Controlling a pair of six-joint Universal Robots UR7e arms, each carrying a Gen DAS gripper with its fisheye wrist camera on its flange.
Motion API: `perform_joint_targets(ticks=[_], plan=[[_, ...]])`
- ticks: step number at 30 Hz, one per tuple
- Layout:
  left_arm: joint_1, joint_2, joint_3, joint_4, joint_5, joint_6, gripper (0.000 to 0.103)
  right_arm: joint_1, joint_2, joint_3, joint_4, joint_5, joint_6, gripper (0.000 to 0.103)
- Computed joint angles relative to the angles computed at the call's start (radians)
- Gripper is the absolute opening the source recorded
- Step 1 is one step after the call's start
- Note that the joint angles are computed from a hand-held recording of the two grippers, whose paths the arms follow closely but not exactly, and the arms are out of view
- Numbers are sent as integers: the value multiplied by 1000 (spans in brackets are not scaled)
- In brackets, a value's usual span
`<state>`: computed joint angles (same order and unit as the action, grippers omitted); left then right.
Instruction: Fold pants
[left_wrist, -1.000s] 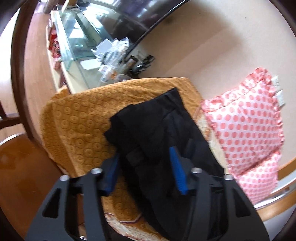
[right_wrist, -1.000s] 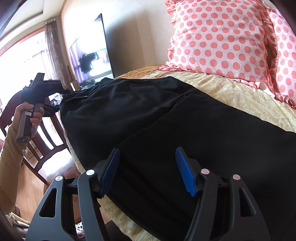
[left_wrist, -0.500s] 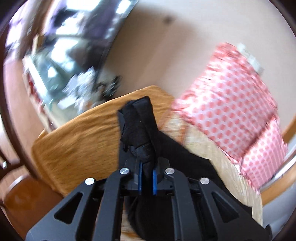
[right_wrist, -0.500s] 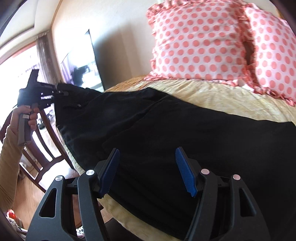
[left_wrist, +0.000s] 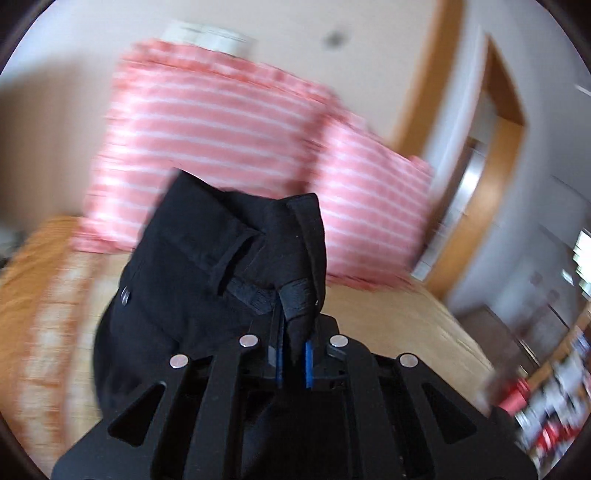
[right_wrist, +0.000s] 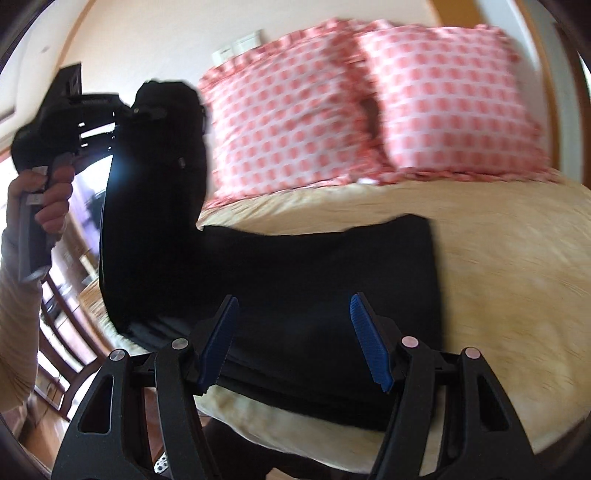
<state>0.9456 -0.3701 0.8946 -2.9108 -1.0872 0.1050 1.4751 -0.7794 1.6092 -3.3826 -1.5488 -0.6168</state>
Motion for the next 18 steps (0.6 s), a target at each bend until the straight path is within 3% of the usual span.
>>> perform_joint_targets(ticks=[3, 7, 10, 15, 18], plan=[[0, 70, -45, 130, -136, -25, 7, -25, -26, 37, -49, -33, 40, 65], [15, 158, -107, 325, -221, -70, 7, -56, -49, 56, -61, -67, 92, 65], [16, 181, -117, 325, -220, -91, 7, -69, -58, 59, -69, -81, 106, 65], [-17, 152, -60, 232, -154, -49, 7, -75, -64, 59, -106, -78, 110, 65], [-21, 149, -32, 265, -133, -28, 8, -76, -70, 62, -127, -83, 112, 65]])
